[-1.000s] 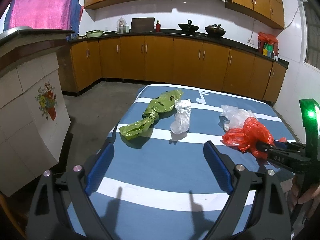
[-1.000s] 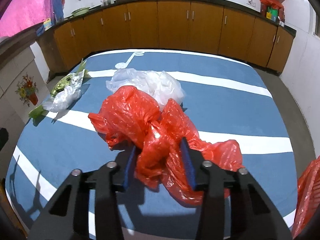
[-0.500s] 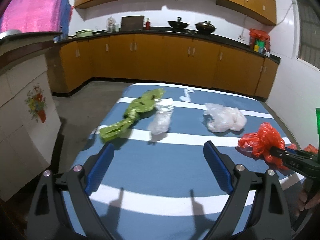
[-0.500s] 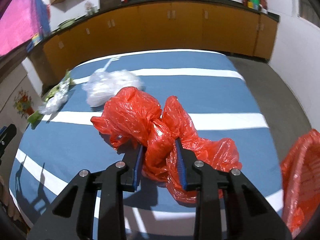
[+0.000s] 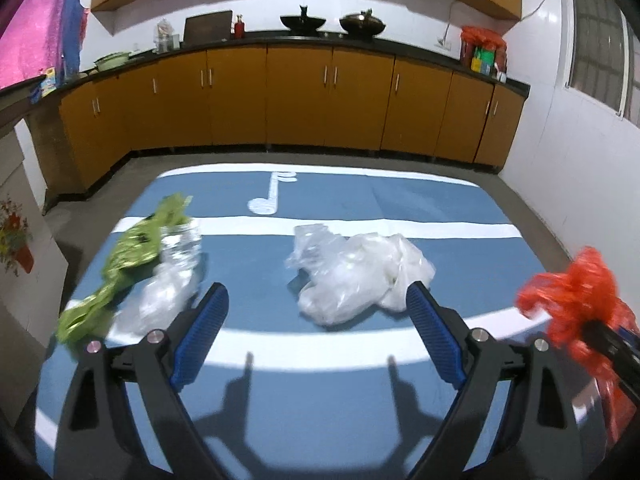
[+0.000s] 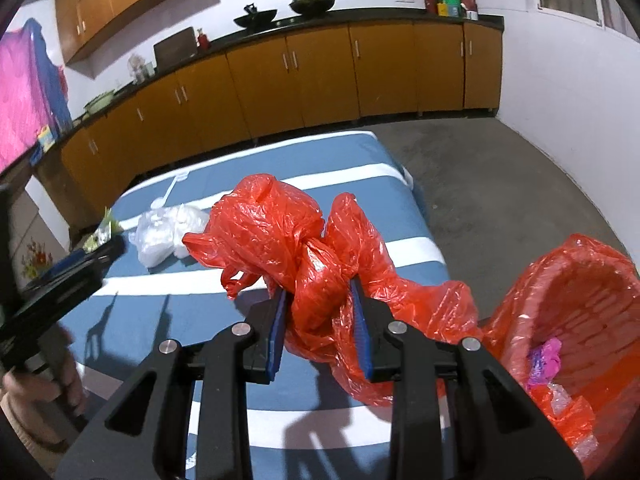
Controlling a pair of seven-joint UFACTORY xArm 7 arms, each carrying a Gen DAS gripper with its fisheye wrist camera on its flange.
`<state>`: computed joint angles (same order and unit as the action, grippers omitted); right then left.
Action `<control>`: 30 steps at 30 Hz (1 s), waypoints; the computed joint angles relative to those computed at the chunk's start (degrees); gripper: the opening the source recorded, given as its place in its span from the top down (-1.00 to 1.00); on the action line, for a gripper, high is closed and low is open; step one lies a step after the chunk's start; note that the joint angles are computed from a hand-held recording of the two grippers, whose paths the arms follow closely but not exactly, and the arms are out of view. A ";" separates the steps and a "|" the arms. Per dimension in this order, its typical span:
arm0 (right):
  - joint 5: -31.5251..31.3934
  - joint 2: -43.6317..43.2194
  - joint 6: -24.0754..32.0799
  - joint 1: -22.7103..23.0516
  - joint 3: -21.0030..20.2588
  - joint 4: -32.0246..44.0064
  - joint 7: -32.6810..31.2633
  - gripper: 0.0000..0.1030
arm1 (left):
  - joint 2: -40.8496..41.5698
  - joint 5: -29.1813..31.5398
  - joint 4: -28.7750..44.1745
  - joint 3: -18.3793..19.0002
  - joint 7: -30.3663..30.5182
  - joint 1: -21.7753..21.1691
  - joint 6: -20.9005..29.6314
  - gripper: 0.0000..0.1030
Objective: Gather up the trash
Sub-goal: 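Grasp the clear plastic bags with the left gripper while the right holds the orange-red bag, then carry both held bags over the red wastebasket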
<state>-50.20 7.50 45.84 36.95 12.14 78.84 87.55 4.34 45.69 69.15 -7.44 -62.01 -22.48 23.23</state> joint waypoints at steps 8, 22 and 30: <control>0.47 0.11 -1.61 -0.58 -0.45 -0.67 0.26 0.41 | 9.18 -21.13 7.44 -0.25 18.50 0.77 0.17 -0.05; -0.84 -2.72 -0.81 -0.87 0.74 -2.17 0.78 0.41 | 4.99 -21.31 1.84 4.00 20.26 -3.12 -3.97 0.85; -2.26 -6.12 2.25 -1.31 3.00 -3.13 3.25 0.41 | -2.80 -6.13 -1.04 -0.05 10.42 -2.50 0.24 0.85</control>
